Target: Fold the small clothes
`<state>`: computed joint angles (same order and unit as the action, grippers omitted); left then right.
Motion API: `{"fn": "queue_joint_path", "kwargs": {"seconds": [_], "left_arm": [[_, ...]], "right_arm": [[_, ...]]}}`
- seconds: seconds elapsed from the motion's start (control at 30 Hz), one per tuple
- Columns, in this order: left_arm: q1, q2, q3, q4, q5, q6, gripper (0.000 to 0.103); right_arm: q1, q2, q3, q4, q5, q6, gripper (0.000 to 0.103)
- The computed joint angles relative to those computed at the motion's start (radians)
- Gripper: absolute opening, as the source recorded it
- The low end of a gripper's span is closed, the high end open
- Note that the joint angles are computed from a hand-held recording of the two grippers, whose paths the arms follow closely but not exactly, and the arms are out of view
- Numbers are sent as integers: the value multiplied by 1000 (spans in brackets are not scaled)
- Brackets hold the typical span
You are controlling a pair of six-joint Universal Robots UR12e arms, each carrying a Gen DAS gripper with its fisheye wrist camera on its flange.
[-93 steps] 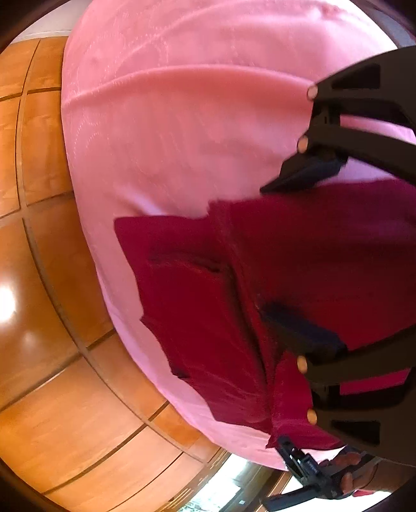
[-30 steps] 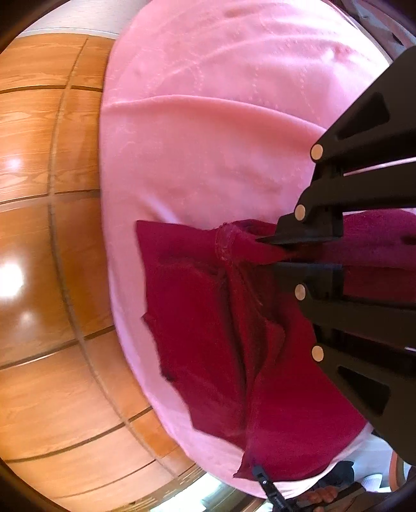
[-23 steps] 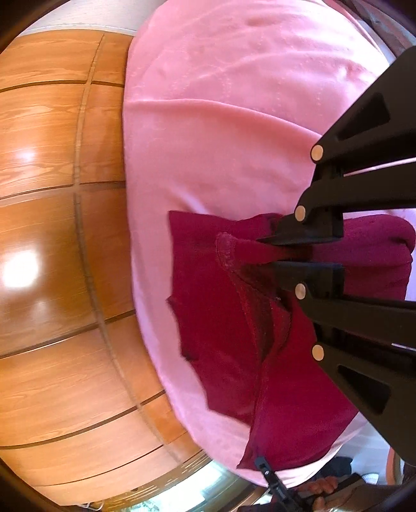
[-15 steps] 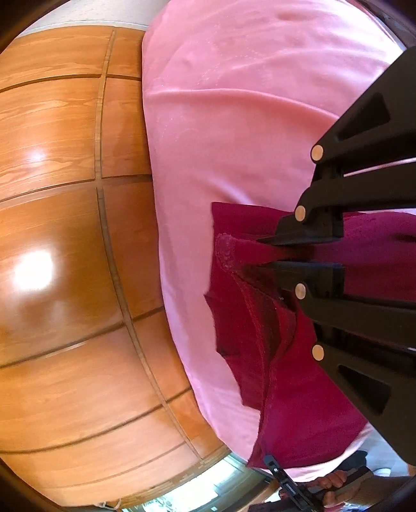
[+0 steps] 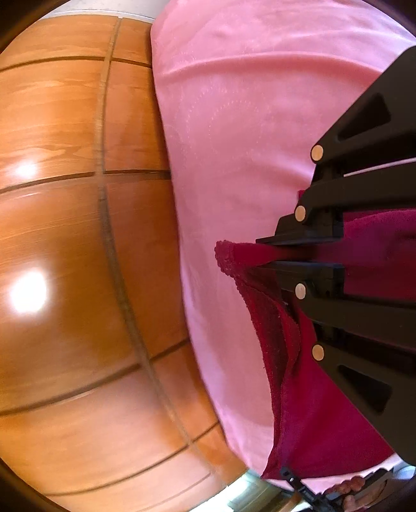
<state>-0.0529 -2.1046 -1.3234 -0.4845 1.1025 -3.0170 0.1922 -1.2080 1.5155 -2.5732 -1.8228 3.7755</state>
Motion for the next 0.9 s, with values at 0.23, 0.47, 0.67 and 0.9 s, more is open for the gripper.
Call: {"fn": "queue_joint_path", "kwargs": {"seconds": [0.23,0.47,0.67,0.9], "left_arm": [[-28,-62,77,-117,106,9,8],[22,18,-41,-91,-16,-1,21],[70,138,-218,-150,-138,131,24],[93,211,-340,-196,-202,157,54]], "right_arm": [[-32,15,18,10,104,43,19],[-31,-121,194,-146,180,57,41],[-4,-245,345,-164,262,41,41],[22,-263,393,-127,290,41,41]]}}
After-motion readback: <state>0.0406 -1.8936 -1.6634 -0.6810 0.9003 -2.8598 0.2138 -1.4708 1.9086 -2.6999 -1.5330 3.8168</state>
